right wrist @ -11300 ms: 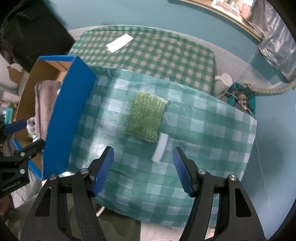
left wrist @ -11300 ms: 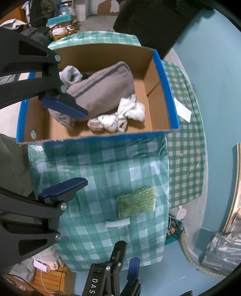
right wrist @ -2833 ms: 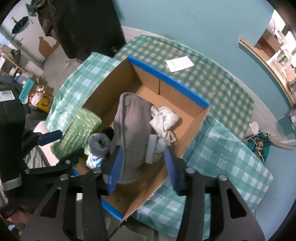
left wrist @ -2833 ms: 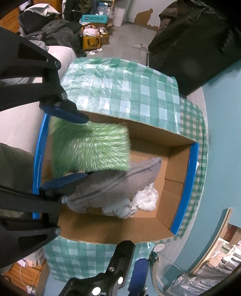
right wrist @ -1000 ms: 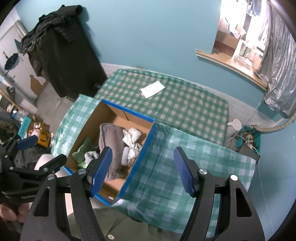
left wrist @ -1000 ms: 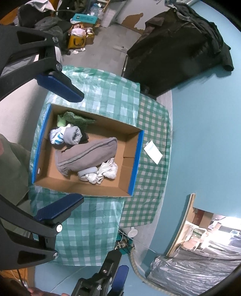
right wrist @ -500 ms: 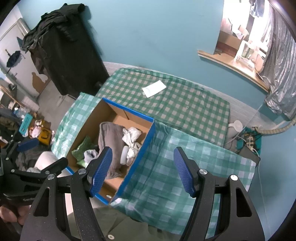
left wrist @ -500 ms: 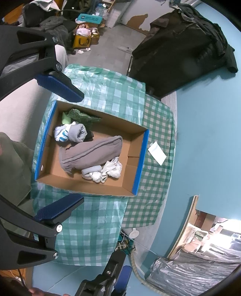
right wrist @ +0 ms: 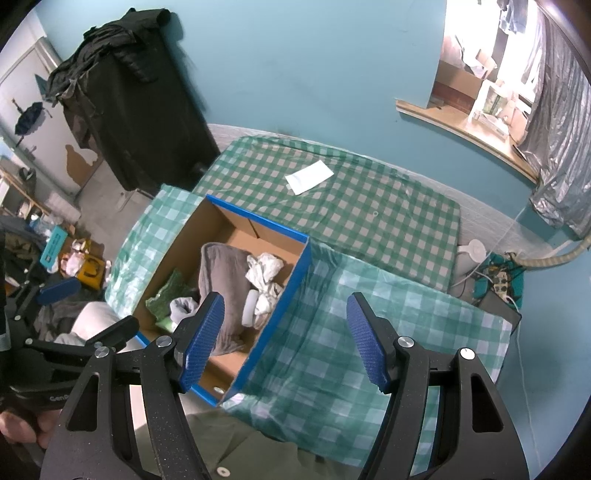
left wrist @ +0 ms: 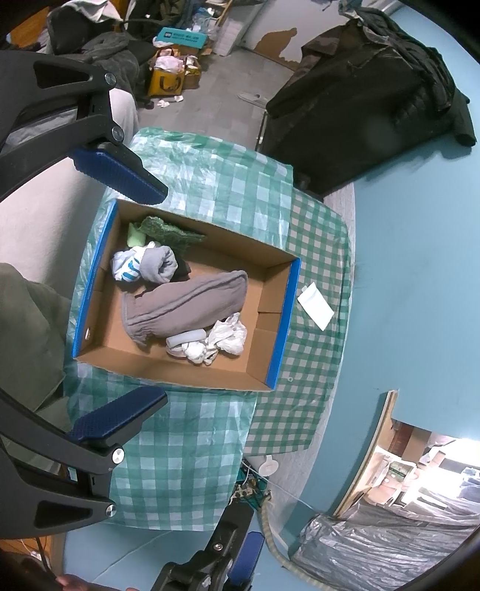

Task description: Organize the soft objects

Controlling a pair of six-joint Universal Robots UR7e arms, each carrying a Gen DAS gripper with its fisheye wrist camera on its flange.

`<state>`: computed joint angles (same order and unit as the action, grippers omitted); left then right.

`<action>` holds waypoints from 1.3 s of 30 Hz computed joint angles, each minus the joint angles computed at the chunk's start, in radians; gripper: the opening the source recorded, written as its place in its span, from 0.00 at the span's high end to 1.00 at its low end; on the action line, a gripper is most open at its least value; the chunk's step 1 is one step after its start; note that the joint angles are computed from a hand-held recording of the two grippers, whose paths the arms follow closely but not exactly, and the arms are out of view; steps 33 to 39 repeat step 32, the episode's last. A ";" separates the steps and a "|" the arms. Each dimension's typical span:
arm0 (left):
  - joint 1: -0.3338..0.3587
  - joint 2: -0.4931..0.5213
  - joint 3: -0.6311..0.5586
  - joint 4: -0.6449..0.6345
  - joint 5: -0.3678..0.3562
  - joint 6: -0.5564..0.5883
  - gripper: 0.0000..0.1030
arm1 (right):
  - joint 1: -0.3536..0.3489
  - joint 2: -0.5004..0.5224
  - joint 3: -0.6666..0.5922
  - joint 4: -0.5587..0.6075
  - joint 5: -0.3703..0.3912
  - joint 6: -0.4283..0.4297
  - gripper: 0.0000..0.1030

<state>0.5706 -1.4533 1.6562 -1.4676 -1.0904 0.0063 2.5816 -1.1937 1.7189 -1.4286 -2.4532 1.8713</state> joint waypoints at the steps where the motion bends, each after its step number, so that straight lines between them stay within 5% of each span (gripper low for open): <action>1: 0.000 0.000 -0.001 0.001 0.000 0.000 0.03 | 0.001 0.000 0.001 -0.002 -0.001 0.000 0.34; 39: -0.003 -0.025 0.013 0.018 0.001 0.004 0.03 | 0.004 0.019 -0.008 -0.020 0.003 -0.004 0.34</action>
